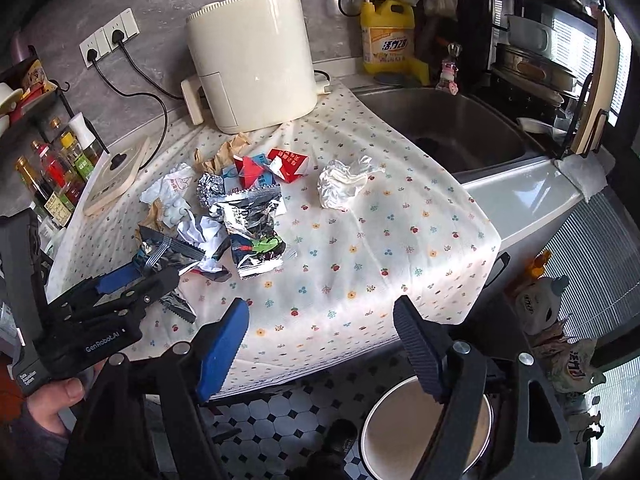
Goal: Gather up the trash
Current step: 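Reach the right tool to the silver snack bag and close on it, then carry the snack bag with the right tool over the bucket and release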
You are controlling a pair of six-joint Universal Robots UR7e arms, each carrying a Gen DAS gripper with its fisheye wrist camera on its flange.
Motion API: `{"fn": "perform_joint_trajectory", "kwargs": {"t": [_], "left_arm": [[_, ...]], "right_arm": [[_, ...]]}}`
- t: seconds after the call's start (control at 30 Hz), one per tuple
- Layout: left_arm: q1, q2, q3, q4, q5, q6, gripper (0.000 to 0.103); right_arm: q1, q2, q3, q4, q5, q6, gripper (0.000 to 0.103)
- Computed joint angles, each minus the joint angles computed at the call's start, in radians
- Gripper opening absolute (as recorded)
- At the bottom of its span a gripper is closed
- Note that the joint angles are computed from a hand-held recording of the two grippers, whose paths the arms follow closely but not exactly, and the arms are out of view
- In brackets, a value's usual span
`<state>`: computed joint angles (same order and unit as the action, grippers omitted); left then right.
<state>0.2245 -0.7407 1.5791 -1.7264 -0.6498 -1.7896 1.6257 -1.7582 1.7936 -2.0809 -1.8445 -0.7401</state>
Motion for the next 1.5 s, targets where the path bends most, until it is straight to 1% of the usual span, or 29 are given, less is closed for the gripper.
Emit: {"fn": "perform_joint_trajectory", "kwargs": {"t": [0.03, 0.07, 0.1, 0.13, 0.23, 0.27, 0.4, 0.5, 0.6, 0.73, 0.77, 0.8, 0.83, 0.9, 0.97, 1.17, 1.27, 1.4, 1.5], "left_arm": [[0.006, 0.001, 0.002, -0.012, -0.003, 0.009, 0.058], [0.014, -0.001, 0.008, -0.041, -0.018, 0.028, 0.047], [0.019, -0.006, 0.018, -0.076, -0.033, 0.044, 0.041], [0.018, -0.011, 0.023, -0.083, -0.031, 0.042, 0.035], [0.003, -0.015, 0.0, -0.009, -0.021, -0.008, 0.026], [-0.004, -0.022, 0.002, 0.001, -0.015, -0.021, 0.026], [-0.031, -0.044, -0.014, 0.113, 0.004, -0.121, 0.026], [-0.051, -0.058, -0.036, 0.228, 0.013, -0.21, 0.026], [-0.067, -0.063, -0.074, 0.366, 0.008, -0.3, 0.026], [-0.082, -0.072, -0.098, 0.476, -0.012, -0.38, 0.026], [-0.086, -0.074, -0.101, 0.496, -0.017, -0.395, 0.026], [-0.09, -0.074, -0.105, 0.512, -0.021, -0.407, 0.026], [-0.095, -0.076, -0.107, 0.526, -0.025, -0.419, 0.026], [-0.105, -0.079, -0.107, 0.543, -0.031, -0.437, 0.026], [-0.115, -0.078, -0.113, 0.561, -0.033, -0.447, 0.026], [-0.143, -0.068, -0.132, 0.6, -0.036, -0.474, 0.026], [-0.159, -0.058, -0.154, 0.638, -0.044, -0.496, 0.026], [-0.186, -0.035, -0.204, 0.705, -0.047, -0.527, 0.026], [-0.208, -0.021, -0.229, 0.736, -0.05, -0.543, 0.026]], "right_arm": [[0.001, 0.008, -0.001, 0.0, 0.0, -0.003, 0.074], [0.001, 0.019, -0.005, 0.006, 0.003, -0.003, 0.074], [0.001, 0.029, -0.009, 0.015, 0.007, -0.001, 0.074], [0.002, 0.037, -0.009, 0.018, 0.01, -0.002, 0.074], [0.011, 0.07, -0.014, 0.029, 0.015, -0.005, 0.074], [0.014, 0.078, -0.015, 0.032, 0.022, -0.01, 0.074], [0.029, 0.121, -0.01, 0.016, 0.036, -0.032, 0.073], [0.038, 0.154, -0.003, 0.001, 0.033, -0.037, 0.072], [0.042, 0.18, 0.002, -0.01, 0.031, -0.049, 0.072], [0.049, 0.21, 0.02, -0.037, 0.016, -0.073, 0.072], [0.046, 0.214, 0.022, -0.039, 0.02, -0.076, 0.065], [0.044, 0.217, 0.024, -0.042, 0.024, -0.078, 0.055], [0.041, 0.215, 0.028, -0.053, 0.031, -0.081, 0.054], [0.038, 0.205, 0.033, -0.068, 0.043, -0.08, 0.042], [0.032, 0.191, 0.036, -0.08, 0.057, -0.077, 0.041], [0.029, 0.156, 0.047, -0.135, 0.054, -0.082, 0.04], [0.027, 0.129, 0.045, -0.148, 0.074, -0.076, 0.04], [0.019, 0.077, 0.035, -0.13, 0.105, -0.044, 0.04], [0.005, 0.019, 0.036, -0.102, 0.125, -0.038, 0.04]]}}
